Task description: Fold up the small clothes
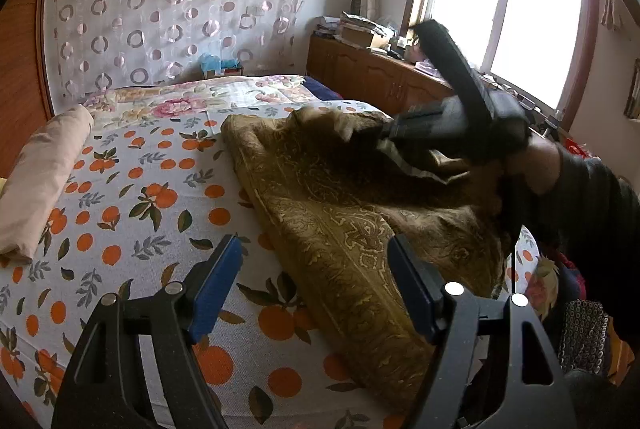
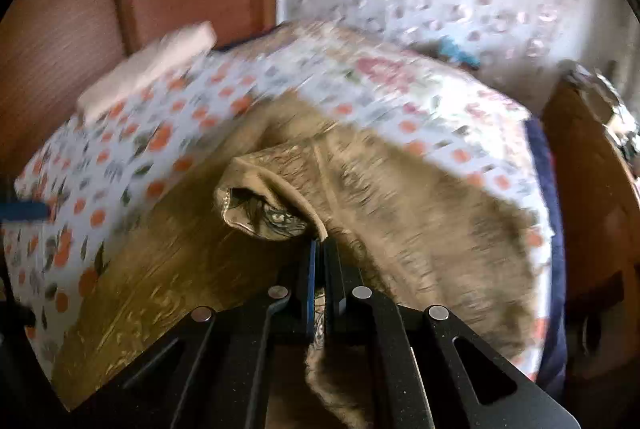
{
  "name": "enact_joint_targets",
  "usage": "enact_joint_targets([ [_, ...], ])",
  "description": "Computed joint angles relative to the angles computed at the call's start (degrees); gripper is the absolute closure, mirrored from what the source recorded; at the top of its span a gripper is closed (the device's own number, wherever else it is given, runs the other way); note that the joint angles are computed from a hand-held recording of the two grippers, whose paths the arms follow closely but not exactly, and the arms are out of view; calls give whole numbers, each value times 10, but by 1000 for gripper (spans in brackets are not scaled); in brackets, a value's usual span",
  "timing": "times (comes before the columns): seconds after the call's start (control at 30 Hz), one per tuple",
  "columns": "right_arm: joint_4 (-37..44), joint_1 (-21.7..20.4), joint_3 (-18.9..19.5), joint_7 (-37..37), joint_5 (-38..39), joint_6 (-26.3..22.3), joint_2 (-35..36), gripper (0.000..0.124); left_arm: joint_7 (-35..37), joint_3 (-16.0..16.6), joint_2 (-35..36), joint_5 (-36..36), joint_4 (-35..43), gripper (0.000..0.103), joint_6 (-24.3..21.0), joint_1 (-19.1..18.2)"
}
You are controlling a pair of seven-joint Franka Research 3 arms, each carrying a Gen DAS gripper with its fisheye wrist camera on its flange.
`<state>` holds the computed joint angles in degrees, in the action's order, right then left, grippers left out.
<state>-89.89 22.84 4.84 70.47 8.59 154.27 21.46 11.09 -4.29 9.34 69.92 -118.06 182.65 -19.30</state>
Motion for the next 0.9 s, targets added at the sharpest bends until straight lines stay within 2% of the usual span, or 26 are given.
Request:
enact_joint_targets([
  [0.1, 21, 10, -34, 48, -36, 11, 6, 121, 2, 1, 3, -2, 2, 27, 1, -1],
  [0.17, 46, 37, -89, 143, -105, 16, 22, 121, 5, 1, 4, -3, 2, 27, 2, -2],
  [0.23, 92, 42, -121, 231, -140, -20, 46, 121, 14, -1, 4, -12, 1, 27, 2, -1],
  [0.3, 121, 33, -126, 272, -156, -47, 62, 118, 23, -1, 4, -19, 0, 27, 1, -1],
  [0.33, 122, 22, -117, 274, -154, -45, 62, 117, 25, 0, 4, -21, -1, 27, 1, -2],
  [0.53, 46, -19, -70, 239, -131, 4, 13, 109, 64, -4, 8, -61, -4, 27, 1, -1],
  [0.67, -59, -34, -47, 195, -104, 51, -53, 109, 119, -16, 8, -116, -17, 27, 4, 6],
  [0.7, -91, -45, -35, 171, -84, 61, -75, 108, 151, -29, 8, -146, -23, 27, 3, 15],
  [0.73, -126, -52, -24, 146, -62, 72, -96, 108, 164, -28, 7, -158, -26, 27, 1, 13],
  [0.77, -153, -63, -12, 114, -33, 78, -114, 103, 173, -25, 6, -167, -29, 27, -1, 8],
  [0.8, -185, -75, 4, 63, 12, 85, -133, 89, 180, -21, 5, -173, -33, 27, -5, 2],
  [0.87, -236, -81, 15, -5, 74, 99, -165, 71, 211, -31, 4, -203, -41, 27, -14, 6],
  [0.9, -259, -77, 9, -6, 67, 104, -180, 70, 223, -33, 4, -215, -43, 27, -19, 5],
])
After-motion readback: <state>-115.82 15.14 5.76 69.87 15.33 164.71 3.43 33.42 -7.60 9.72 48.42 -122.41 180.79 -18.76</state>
